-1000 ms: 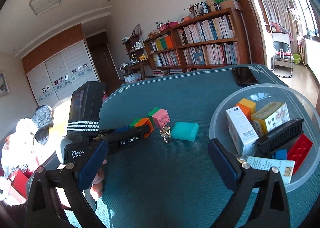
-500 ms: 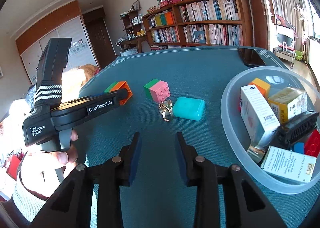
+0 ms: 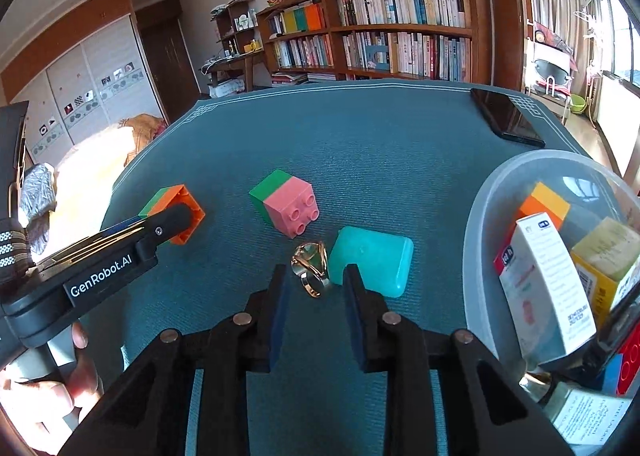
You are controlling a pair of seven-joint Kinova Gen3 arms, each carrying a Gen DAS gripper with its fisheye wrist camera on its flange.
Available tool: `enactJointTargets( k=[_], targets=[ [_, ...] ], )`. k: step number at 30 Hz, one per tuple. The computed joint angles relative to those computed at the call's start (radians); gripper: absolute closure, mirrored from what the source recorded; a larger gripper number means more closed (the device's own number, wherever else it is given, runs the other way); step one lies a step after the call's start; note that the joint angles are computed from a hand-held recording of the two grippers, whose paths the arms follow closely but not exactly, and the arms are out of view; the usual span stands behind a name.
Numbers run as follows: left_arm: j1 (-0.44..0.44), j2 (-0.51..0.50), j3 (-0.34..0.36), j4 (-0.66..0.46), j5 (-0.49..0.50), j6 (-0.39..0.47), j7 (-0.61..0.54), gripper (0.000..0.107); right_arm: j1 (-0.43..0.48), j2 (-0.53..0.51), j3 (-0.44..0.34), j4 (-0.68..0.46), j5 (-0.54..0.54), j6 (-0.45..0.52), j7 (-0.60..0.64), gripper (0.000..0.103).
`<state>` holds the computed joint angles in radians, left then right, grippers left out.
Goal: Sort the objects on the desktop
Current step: 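Grasp gold keyring with right gripper while left holds green-orange brick, then carry gold keyring into the clear bowl with right gripper and open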
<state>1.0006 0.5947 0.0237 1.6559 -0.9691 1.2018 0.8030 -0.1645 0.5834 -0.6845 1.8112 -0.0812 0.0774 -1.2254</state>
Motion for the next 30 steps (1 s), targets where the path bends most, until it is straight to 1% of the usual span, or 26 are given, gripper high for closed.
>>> enactJointTargets(
  k=[2,4,6,9,11,15,20,24,30],
  targets=[
    [-0.002,-0.003,0.0,0.007,-0.004,-0.009,0.004,0.063,-0.039,0.0,0.034,-0.01,0.001,0.004,-0.008,0.077],
    [-0.004,-0.004,0.001,0.009,-0.003,-0.014,0.005,0.063,-0.082,-0.004,0.073,-0.012,0.003,-0.004,-0.018,0.09],
    [-0.005,-0.007,0.001,0.013,-0.004,-0.019,0.011,0.063,-0.103,-0.002,0.092,-0.019,0.006,-0.001,-0.027,0.092],
    [-0.002,-0.01,0.001,0.017,-0.006,-0.021,0.021,0.063,-0.101,-0.011,0.086,0.001,0.017,-0.025,-0.03,0.093],
    [0.002,-0.008,0.002,0.014,-0.009,-0.016,0.021,0.063,-0.06,-0.011,0.04,0.014,0.028,-0.033,-0.029,0.093],
    [0.005,-0.003,0.004,0.003,-0.013,-0.006,0.012,0.063,0.047,-0.012,-0.081,0.054,0.053,-0.071,-0.037,0.094],
    [0.003,0.003,0.003,-0.008,-0.012,-0.009,-0.005,0.063,0.158,-0.025,-0.192,0.105,0.105,-0.121,-0.087,0.094],
    [0.007,0.012,0.001,-0.022,-0.022,-0.01,-0.028,0.063,0.23,-0.047,-0.239,0.142,0.144,-0.165,-0.151,0.094],
    [0.017,0.029,-0.002,-0.054,-0.032,-0.011,-0.073,0.063,0.324,-0.078,-0.268,0.18,0.189,-0.21,-0.26,0.094]
  ],
)
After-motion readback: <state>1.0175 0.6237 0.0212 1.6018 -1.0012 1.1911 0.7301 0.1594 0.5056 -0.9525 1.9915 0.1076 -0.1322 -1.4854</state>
